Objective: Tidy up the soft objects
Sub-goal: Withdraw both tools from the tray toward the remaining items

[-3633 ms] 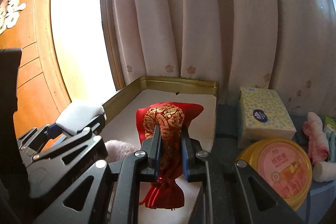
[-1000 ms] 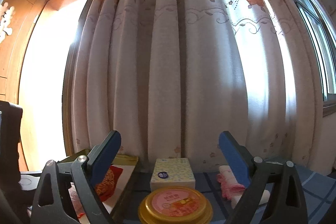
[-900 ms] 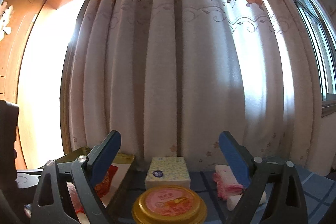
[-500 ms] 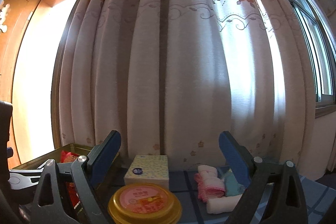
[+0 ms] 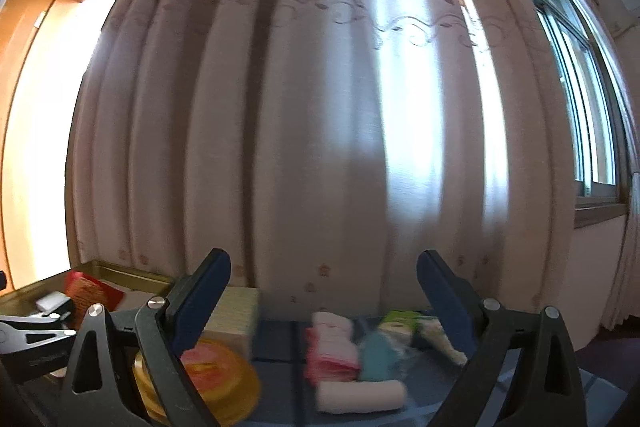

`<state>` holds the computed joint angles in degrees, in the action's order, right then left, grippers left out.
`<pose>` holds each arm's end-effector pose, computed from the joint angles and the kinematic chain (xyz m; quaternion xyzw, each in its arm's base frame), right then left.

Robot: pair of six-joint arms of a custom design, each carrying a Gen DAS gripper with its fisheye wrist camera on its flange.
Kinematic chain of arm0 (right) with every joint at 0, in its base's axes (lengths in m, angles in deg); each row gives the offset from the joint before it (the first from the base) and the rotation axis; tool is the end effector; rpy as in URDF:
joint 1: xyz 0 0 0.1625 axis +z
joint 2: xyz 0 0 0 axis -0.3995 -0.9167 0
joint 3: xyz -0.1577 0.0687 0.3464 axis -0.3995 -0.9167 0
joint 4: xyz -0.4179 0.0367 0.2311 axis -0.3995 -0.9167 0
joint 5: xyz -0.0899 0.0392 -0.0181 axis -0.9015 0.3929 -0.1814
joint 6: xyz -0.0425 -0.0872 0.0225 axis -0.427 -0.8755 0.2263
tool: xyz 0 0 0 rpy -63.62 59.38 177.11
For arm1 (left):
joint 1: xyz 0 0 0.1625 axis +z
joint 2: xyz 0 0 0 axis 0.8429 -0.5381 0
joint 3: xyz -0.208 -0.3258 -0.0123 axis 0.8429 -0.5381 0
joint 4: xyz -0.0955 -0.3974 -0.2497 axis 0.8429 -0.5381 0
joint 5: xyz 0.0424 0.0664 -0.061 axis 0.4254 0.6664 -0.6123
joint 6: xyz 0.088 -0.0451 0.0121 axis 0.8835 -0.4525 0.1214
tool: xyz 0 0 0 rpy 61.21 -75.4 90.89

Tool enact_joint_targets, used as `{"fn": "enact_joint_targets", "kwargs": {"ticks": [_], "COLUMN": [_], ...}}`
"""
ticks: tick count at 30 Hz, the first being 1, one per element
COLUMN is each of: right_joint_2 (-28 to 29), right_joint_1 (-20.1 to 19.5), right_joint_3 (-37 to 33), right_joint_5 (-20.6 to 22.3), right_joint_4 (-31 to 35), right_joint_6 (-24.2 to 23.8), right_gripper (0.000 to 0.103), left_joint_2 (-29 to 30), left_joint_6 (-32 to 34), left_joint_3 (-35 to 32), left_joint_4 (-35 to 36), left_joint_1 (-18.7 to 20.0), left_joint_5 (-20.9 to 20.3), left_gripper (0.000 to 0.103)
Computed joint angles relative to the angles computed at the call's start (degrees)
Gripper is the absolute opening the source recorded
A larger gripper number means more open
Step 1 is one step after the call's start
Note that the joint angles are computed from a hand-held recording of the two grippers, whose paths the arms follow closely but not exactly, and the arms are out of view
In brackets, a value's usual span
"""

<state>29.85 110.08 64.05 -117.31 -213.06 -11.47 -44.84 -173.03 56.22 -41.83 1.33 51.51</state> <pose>0.0736 -0.5902 0.0902 0.1381 -0.5704 0.6879 0.4271 -0.1541 -0.6526 -0.0123 0.2073 0.7634 -0.5108 0.3366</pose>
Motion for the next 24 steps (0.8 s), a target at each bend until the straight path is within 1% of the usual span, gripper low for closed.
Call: {"fn": "enact_joint_targets", "kwargs": {"ticks": [7,17,24], "right_joint_2": [-3.6,-7.5,-10.3], "right_joint_1": [-2.1,-4.7,-6.5], "right_joint_3": [2.5,5.4,7.2], "right_joint_5": [-1.4,-1.2,-2.2], "right_joint_4": [-0.9,-1.1,-0.4], "right_joint_6": [1.7,1.5,3.1], "right_gripper": [0.096,0.096,0.096], "left_joint_2": [1.6,3.9,5.9], "left_joint_6": [0.3,-1.6,-1.5], "left_joint_3": [-0.7,-2.2,-3.6], "left_joint_4": [0.7,3.1,4.6], "left_joint_1": [-1.6,-3.2,-4.6], "left_joint_5": [-0.9,-0.6,-0.7], "left_gripper": [0.102,0.102,0.102]}}
